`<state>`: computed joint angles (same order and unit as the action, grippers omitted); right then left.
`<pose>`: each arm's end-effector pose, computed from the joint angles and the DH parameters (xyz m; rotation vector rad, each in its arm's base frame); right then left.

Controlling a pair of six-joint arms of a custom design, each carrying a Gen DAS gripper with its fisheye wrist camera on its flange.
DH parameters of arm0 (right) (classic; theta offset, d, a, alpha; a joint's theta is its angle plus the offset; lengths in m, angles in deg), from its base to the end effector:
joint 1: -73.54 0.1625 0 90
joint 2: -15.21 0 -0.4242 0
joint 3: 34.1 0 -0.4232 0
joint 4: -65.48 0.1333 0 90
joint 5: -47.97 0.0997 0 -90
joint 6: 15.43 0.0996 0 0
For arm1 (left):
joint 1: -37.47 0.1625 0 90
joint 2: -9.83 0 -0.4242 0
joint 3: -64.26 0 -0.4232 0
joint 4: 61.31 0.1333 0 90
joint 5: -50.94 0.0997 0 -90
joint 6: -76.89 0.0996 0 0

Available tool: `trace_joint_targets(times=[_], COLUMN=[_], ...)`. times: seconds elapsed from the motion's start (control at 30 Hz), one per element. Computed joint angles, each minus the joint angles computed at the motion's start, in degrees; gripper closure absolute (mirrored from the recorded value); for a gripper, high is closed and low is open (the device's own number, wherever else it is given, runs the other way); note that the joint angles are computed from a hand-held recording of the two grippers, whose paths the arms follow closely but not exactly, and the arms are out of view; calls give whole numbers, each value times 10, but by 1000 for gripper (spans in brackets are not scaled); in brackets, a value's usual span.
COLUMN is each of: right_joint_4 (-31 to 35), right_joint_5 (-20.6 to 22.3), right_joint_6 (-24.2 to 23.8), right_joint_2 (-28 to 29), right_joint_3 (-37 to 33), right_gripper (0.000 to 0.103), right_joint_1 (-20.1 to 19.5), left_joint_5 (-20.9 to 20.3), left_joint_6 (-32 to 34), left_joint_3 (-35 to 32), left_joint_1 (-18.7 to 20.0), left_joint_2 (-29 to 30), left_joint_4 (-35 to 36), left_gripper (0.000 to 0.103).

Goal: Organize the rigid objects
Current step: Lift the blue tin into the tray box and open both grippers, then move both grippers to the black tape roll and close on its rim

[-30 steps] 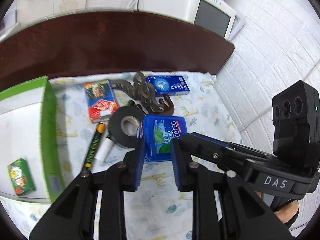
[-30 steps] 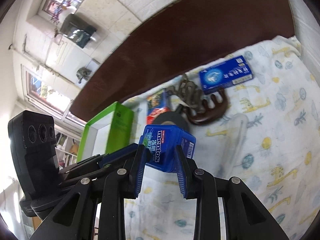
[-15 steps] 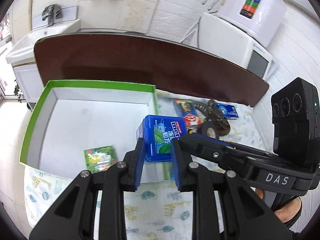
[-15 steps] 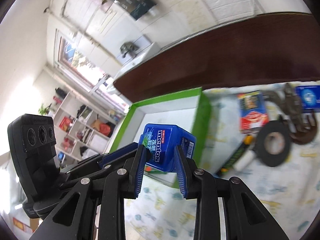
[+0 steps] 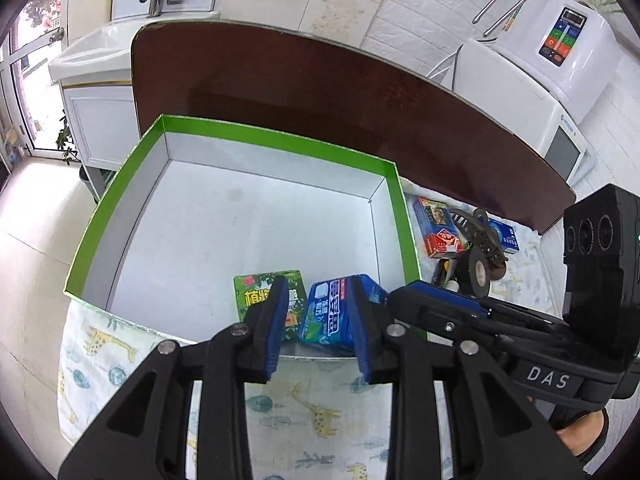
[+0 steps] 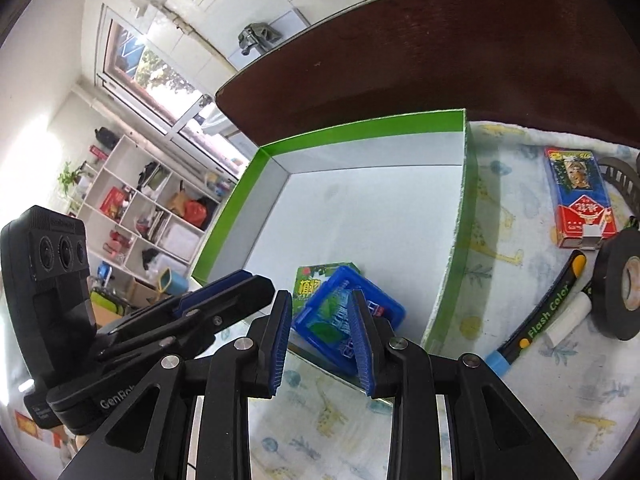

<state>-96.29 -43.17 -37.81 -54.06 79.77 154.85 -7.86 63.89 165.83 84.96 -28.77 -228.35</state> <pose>0.0413 -0.5988 0.2190 0.3411 -2.9007 0.6722 -0.2970 -0.5977 -0.0082 0.5975 2.6340 -0.6458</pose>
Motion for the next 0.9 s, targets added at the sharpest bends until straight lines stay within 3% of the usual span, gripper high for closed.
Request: trace_joint_targets(times=[0.17, 0.2, 0.3, 0.33, 0.53, 0.73, 0.9], right_joint_4=[-38, -45, -66, -77, -94, -45, -12], right_joint_5=[-20, -20, -17, -14, -13, -4, 18], right_joint_6=[-18, -21, -34, -40, -48, -17, -9], right_joint_2=[-54, -69, -110, -123, -188, -220, -216], right_joint_3=[28, 35, 55, 63, 91, 90, 84], right_gripper=[70, 65, 27, 23, 24, 24, 24], right_joint_1=[-5, -9, -23, -29, -84, -157, -190], left_joint_5=[-6, -9, -14, -16, -43, -34, -9], left_joint_6=[23, 27, 41, 45, 45, 40, 18], left_joint_3=[1, -1, -14, -22, -80, -133, -172], left_joint_1=[-28, -34, -53, -58, -76, -87, -81], left_joint_2=[7, 11, 31, 40, 102, 155, 186], left_joint_4=[-40, -46, -51, -47, 11, 75, 117], left_gripper=[46, 41, 37, 37, 37, 38, 40])
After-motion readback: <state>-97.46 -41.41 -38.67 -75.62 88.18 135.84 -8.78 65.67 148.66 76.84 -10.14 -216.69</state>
